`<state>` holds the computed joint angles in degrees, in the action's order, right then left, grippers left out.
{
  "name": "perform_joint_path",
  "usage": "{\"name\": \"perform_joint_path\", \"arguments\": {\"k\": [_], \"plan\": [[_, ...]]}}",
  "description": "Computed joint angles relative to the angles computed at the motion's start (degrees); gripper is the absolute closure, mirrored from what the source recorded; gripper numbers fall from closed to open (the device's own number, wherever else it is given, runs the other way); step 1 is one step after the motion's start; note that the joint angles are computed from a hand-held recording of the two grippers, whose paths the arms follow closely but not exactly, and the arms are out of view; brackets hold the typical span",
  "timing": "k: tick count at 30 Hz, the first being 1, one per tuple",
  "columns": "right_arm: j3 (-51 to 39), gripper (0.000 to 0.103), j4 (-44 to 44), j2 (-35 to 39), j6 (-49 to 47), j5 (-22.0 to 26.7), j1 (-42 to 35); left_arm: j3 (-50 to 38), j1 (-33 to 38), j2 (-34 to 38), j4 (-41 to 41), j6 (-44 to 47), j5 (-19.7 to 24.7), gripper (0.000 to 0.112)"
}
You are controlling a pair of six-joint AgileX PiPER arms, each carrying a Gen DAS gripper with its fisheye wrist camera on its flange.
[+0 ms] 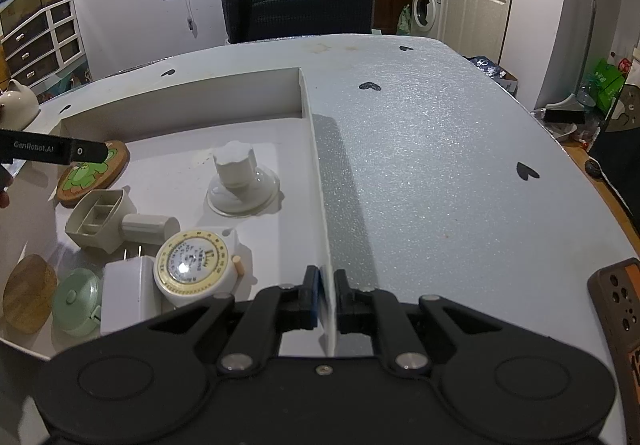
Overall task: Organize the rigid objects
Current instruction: 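Carry the cork coaster into the box and open the left gripper, then return the left gripper to the table and grasp the clear blister tray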
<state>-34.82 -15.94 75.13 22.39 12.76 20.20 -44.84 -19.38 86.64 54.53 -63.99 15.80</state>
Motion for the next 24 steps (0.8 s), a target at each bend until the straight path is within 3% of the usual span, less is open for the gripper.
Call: {"name": "perform_joint_path", "arguments": {"k": [11, 24], "plan": [[0.06, 0.094, 0.34, -0.01, -0.34, -0.09, -0.11, 2.15, -0.58, -2.83, -4.32, 3.99, -0.59, 0.009], [0.05, 0.094, 0.42, -0.01, -0.47, -0.1, -0.15, 8.03, -4.0, -14.04, -6.15, 4.07, 0.18, 0.009]]}}
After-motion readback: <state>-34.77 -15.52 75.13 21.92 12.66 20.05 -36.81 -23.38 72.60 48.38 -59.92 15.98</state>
